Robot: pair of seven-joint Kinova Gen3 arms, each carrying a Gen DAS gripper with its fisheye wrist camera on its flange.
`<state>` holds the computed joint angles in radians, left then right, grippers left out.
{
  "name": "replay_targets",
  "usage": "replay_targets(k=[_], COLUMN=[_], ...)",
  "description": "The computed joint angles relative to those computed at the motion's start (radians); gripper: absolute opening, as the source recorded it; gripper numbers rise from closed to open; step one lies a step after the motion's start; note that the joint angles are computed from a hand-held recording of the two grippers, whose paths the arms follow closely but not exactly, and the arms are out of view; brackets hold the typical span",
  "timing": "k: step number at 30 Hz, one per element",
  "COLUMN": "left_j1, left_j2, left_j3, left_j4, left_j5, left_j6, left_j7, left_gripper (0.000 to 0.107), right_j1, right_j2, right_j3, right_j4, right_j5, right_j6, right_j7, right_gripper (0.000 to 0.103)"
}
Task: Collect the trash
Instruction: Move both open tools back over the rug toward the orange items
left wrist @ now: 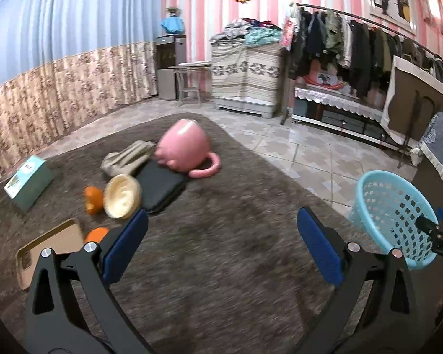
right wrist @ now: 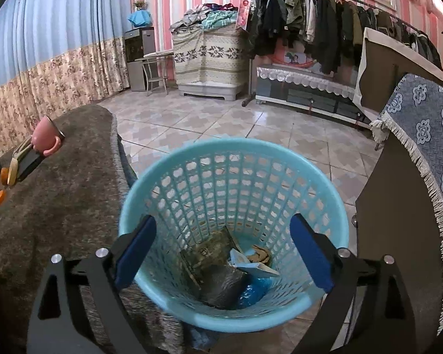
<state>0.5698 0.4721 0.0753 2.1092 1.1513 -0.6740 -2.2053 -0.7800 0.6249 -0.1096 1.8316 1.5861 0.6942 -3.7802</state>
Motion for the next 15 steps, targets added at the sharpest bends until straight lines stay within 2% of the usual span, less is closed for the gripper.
replay_targets(k=[7,15], left_j1=[-0.017,-0.083], left_j2=[-0.052,-0.092], left_j3=[-0.008,-0.036], left_j4=[0.125,0.258], left_j5=[-0.016,-0.067], left_j6=[-0.054,-0.075], left_j7=[0.093,0.209], left_gripper=[0.097,0.097], right_j1=[-0.038,-0.106], right_j2=[0.016,0.074], right_j3=[-0.002,0.023], right_j4=[-0.05,-0.171], right_j5=[-0.015,-0.067], right_j6=[0.003,-0.026], right_j7=[0.042,0.182], right_gripper=[0.092,0.092])
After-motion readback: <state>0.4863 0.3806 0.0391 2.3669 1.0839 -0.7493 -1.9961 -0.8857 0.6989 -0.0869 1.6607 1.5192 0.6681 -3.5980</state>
